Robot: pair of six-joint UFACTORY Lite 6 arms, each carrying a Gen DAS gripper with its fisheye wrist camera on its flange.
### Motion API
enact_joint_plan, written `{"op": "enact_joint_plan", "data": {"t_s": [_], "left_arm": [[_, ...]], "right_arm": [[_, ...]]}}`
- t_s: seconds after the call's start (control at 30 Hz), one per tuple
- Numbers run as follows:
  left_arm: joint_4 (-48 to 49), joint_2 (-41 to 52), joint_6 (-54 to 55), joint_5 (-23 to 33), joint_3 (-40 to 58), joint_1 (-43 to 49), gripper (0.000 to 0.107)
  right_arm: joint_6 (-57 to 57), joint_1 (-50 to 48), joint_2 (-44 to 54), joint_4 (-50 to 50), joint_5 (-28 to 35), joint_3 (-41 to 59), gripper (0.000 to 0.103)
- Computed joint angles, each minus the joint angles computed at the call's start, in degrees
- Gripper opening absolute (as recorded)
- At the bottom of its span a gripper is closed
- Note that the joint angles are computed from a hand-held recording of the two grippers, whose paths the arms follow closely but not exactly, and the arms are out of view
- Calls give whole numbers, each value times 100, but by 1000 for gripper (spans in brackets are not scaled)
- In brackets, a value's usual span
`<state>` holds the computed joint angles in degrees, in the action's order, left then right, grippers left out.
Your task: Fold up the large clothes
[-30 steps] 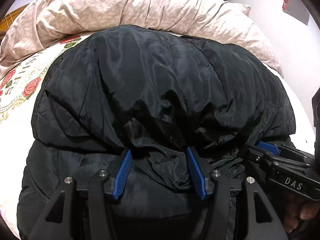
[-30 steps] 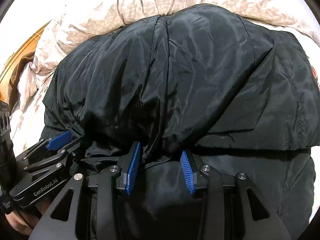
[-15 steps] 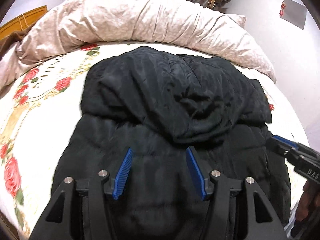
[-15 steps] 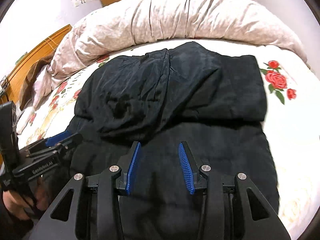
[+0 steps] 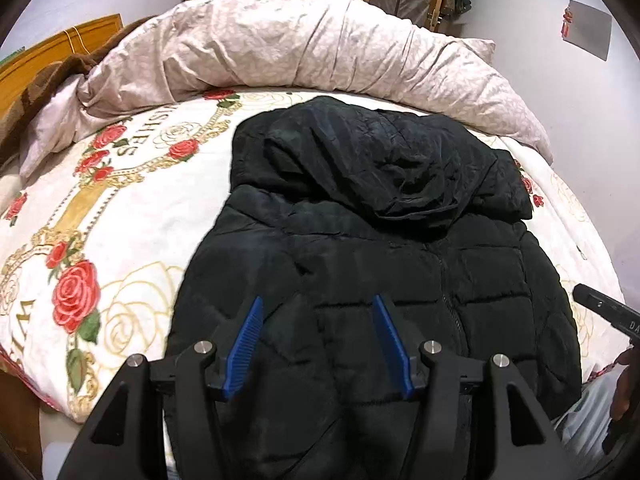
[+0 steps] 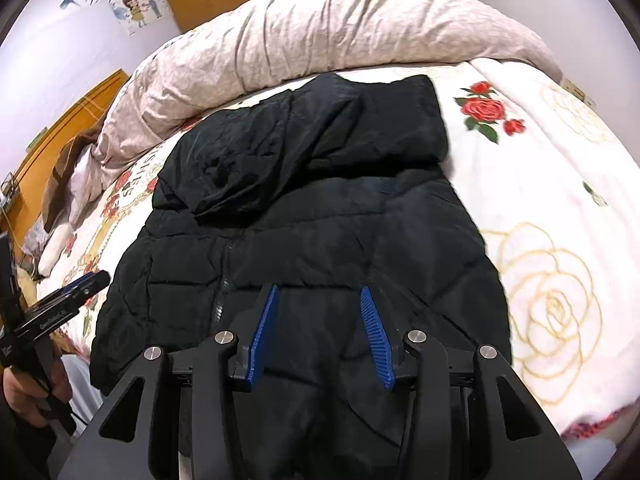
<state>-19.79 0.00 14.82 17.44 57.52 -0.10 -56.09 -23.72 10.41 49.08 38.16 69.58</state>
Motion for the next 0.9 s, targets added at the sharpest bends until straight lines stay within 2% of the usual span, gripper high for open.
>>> {"op": "enact_joint_plan", "data": {"t_s": [0.3,0.6,0.77,0.9], "left_arm": [[-696,-617,907,-65,-966,782,70],[-980,100,1375,-347,-1077,1486,71],[-2035,480,2493,-232,-1082,1885,74],[-2321,390,2896,-231,-1291,2002,77]], "right_arm": [[-420,-828,-260,142,28,-581,58],[-153,-1330,690,-152,-179,-218,58],[99,-1412,1171,-367,-184,33,58],[166,-1568,1384,-369,-38,86,60]]}}
